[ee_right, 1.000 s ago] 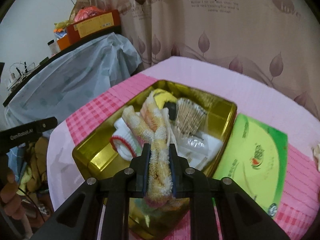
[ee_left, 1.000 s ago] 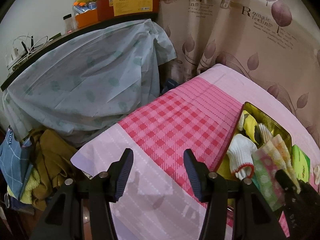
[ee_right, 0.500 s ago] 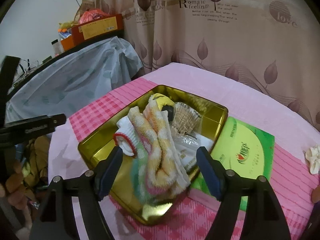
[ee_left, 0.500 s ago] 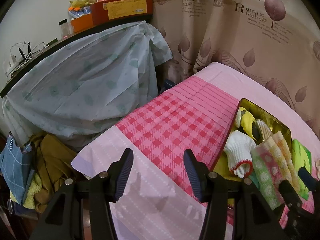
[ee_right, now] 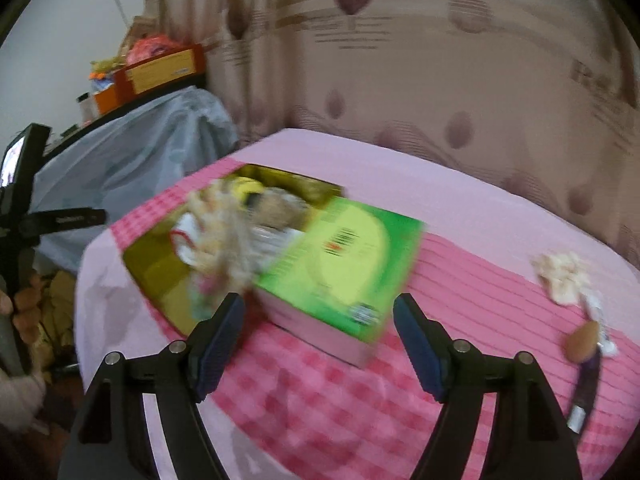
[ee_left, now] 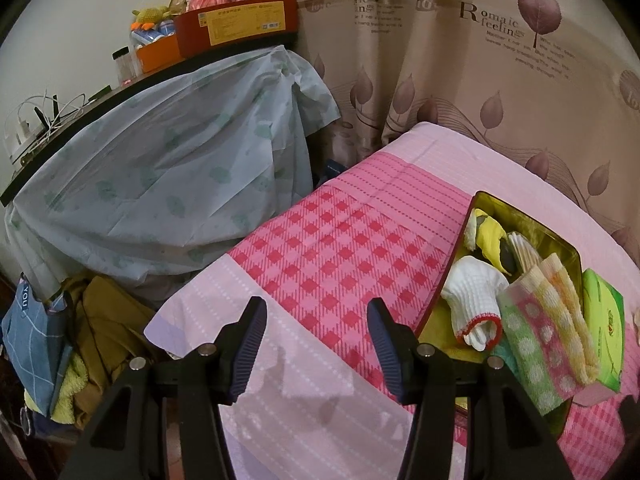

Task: Organize soft objects
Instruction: 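Move the right gripper back toward the makeup sponge and black pouch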

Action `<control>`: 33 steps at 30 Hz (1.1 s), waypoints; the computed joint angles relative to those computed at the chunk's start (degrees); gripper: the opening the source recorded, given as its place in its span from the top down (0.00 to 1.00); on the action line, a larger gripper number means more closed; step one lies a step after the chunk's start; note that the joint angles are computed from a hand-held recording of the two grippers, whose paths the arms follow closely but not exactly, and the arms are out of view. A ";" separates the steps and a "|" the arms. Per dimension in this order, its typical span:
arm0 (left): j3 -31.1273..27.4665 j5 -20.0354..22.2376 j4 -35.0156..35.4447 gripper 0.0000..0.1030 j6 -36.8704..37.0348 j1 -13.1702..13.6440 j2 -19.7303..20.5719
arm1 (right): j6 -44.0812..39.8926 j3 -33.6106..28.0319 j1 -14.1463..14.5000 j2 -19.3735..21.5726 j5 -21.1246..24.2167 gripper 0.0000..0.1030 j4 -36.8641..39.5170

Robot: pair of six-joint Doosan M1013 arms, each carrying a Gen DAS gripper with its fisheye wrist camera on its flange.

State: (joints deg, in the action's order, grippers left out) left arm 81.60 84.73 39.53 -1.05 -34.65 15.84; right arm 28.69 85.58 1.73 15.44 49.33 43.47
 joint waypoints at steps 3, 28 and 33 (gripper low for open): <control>-0.06 0.11 0.42 0.48 0.14 -0.13 -0.02 | 2.12 -0.15 -2.12 0.31 -1.65 0.28 -1.60; -0.75 0.30 4.82 0.48 3.22 -1.54 0.84 | 32.34 -7.30 -9.98 9.39 -7.81 0.28 -25.16; -1.00 -0.70 6.37 0.48 4.08 -2.54 1.00 | 31.70 -8.23 -9.92 10.42 -6.83 0.32 -25.20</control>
